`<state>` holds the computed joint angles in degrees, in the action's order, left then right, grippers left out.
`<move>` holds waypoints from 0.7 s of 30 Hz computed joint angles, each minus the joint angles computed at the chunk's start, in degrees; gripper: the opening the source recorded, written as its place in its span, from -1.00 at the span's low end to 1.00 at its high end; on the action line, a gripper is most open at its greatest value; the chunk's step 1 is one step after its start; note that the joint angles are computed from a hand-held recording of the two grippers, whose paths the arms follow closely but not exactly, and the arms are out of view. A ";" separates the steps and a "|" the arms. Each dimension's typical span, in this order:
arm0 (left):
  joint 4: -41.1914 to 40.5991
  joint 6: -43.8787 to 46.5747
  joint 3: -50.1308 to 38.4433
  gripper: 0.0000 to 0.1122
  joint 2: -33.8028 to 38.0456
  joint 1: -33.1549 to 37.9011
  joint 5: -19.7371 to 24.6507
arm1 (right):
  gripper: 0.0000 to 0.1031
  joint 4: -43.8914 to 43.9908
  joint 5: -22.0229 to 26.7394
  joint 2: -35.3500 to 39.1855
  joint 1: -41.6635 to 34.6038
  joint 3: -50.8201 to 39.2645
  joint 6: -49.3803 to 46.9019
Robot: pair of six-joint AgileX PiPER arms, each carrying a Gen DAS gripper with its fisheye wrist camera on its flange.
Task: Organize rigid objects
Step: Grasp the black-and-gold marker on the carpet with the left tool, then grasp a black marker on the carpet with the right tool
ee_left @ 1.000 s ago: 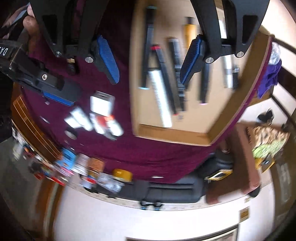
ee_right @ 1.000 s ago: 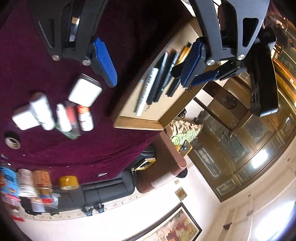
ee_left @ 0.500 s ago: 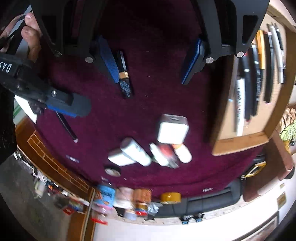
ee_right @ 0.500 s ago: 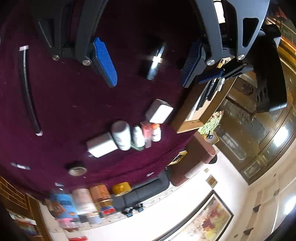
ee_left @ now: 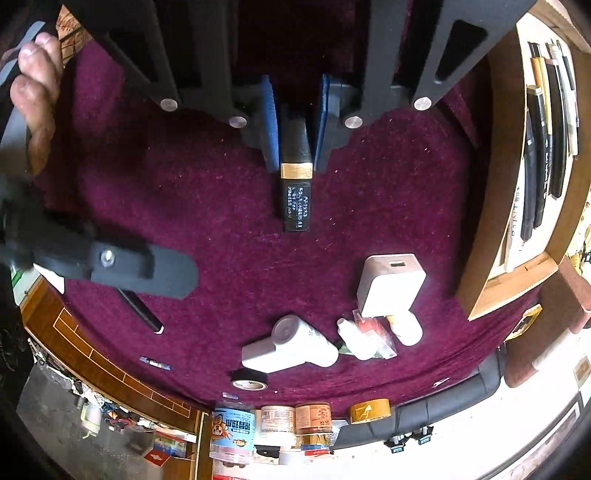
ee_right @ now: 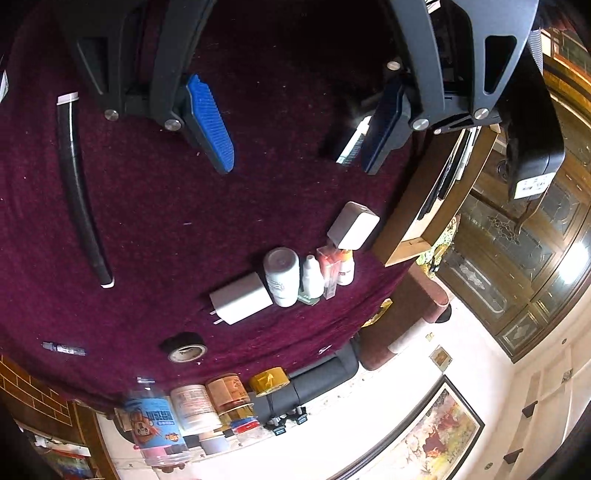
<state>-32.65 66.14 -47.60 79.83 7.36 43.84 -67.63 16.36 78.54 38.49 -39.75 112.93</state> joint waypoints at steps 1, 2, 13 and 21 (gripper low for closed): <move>-0.31 0.39 -0.29 -0.69 0.10 0.88 0.87 | 0.37 0.17 0.31 -0.28 -0.02 0.10 -0.11; -0.55 0.62 -0.58 -0.69 0.33 1.57 1.50 | 0.37 0.29 1.05 -0.80 0.11 0.19 -0.18; -3.10 2.65 -4.83 -0.69 4.50 7.28 8.44 | 0.37 10.09 13.39 -4.35 -1.85 -2.00 -12.76; -4.26 4.01 -6.69 -0.68 6.53 8.84 11.28 | -0.15 22.63 14.66 -0.67 -12.78 -2.64 -24.49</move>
<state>-36.91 70.14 -54.28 86.36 16.20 55.13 -45.00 31.02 77.87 25.71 -42.39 88.44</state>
